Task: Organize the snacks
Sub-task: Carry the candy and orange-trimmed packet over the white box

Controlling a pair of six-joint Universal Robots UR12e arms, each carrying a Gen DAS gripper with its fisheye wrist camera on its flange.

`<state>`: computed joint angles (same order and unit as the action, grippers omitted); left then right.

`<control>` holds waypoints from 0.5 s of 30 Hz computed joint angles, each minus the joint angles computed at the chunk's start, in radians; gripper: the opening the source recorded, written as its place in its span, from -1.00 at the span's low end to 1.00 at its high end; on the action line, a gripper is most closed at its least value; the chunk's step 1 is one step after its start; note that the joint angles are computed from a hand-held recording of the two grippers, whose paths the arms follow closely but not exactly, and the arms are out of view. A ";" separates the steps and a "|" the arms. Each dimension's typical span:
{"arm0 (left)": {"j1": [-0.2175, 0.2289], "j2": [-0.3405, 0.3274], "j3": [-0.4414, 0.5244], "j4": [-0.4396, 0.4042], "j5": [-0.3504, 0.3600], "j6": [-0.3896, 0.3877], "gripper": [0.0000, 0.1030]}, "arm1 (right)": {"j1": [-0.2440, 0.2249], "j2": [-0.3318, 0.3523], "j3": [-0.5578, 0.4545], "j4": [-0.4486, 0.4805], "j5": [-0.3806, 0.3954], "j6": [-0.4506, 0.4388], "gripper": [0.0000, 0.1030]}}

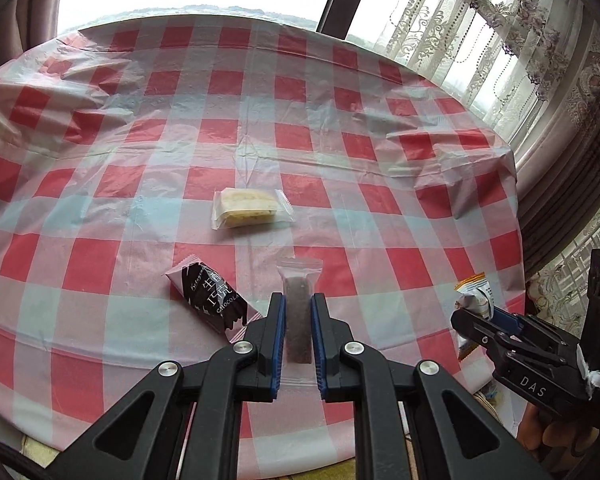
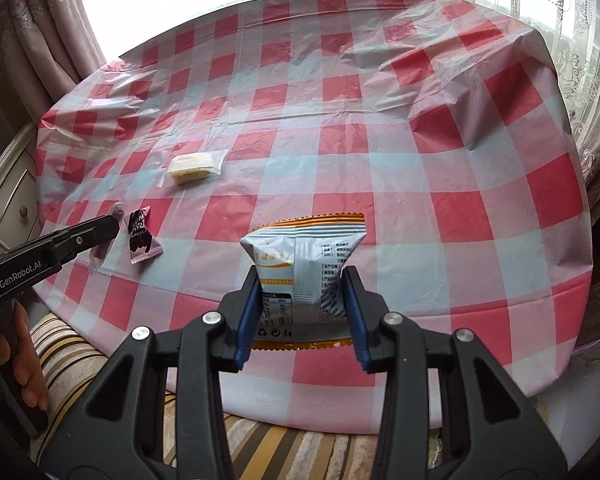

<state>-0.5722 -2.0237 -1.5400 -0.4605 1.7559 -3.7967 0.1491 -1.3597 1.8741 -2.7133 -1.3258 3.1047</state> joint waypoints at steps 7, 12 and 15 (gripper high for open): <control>-0.038 -0.029 0.060 -0.035 -0.026 0.049 -0.74 | -0.056 -0.059 0.073 -0.026 0.020 0.040 -0.16; -0.066 -0.058 0.115 -0.059 -0.050 0.087 -0.74 | -0.107 -0.106 0.132 -0.036 0.013 0.062 -0.16; -0.084 -0.080 0.154 -0.078 -0.073 0.118 -0.74 | -0.140 -0.131 0.164 -0.028 0.007 0.076 -0.16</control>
